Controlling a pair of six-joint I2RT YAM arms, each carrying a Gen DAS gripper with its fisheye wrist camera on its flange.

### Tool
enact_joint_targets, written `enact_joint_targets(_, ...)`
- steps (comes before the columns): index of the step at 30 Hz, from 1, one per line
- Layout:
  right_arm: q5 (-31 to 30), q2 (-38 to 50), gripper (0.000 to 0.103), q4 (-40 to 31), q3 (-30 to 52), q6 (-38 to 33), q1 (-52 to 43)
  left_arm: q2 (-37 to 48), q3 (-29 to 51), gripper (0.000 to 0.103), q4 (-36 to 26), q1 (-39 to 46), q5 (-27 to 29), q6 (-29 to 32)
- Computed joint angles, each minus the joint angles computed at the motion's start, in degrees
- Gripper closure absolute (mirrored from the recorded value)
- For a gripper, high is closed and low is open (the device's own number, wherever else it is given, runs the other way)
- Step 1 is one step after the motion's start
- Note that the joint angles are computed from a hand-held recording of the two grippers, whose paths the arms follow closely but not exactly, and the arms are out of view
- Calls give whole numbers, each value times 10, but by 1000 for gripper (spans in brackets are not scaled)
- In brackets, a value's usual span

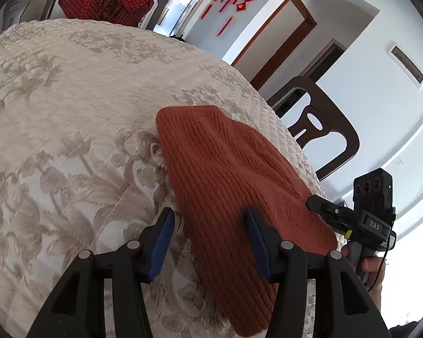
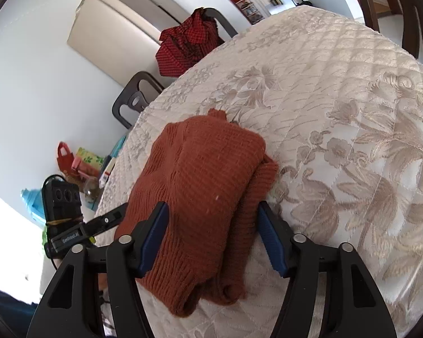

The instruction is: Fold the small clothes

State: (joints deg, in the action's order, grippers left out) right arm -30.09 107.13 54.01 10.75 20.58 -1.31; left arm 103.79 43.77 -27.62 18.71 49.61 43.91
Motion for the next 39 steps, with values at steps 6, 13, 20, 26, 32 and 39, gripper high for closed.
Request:
enact_joint_targets(6, 3, 15, 60, 0, 14, 14, 0, 12, 2, 46, -7, 5, 8, 7)
enact_joint_targets(13, -15, 32, 66, 24, 6, 11, -9, 9, -3, 46, -5, 4, 8, 6)
enact_joint_targets(20, -2, 31, 75, 15, 20, 12, 7, -19, -23, 65, 25, -16, -2, -19)
enact_joint_targets(26, 45, -22, 79, -1, -3, 19, 39, -103, -63, 72, 38, -12, -14, -11)
enact_joint_targets(32, 78, -93, 80, -34, -16, 28, 81, -150, -75, 73, 30, -6, -16, 13)
enact_joint_targets(39, 103, -98, 80, -40, 2, 43, 126, -138, -49, 73, 13, 32, -7, 40)
